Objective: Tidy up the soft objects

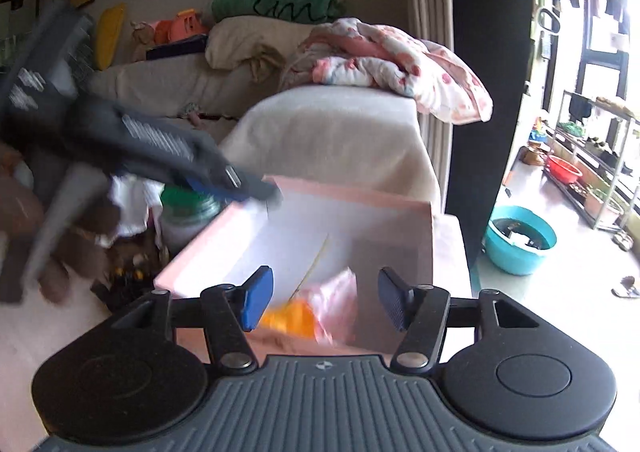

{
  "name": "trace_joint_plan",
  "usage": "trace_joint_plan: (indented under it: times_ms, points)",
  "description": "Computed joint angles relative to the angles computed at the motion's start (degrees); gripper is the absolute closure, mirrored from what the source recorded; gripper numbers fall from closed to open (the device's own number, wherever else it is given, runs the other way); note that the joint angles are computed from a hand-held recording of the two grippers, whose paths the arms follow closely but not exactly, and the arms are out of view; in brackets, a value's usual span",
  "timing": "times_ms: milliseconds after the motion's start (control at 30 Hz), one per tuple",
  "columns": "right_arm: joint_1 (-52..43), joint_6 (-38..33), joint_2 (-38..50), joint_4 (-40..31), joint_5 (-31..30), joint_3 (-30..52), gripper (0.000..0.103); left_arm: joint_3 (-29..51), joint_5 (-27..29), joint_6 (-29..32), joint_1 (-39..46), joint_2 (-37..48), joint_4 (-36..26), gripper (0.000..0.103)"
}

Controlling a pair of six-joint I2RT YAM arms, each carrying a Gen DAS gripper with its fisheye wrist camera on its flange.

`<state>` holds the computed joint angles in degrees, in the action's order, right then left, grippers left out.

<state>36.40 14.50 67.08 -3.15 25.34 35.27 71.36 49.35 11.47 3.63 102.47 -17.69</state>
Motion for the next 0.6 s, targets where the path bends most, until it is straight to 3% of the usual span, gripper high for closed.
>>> trace_joint_plan:
  times_ms: [200,367,600]
  points:
    - [7.16,6.04,-1.16,0.81,3.28,-3.2,0.044,-14.3,1.87,6.42,12.48,-14.94,5.7,0.067]
    - [13.55,3.68,7.35,4.69,3.09,0.56,0.044,-18.7,3.06,11.95,24.64,-16.45,3.59,0.067]
    - [19.18,-2.87,26.01,6.81,1.65,14.73,0.044,-19.63,4.62,18.87,33.49,-11.59,-0.63,0.067]
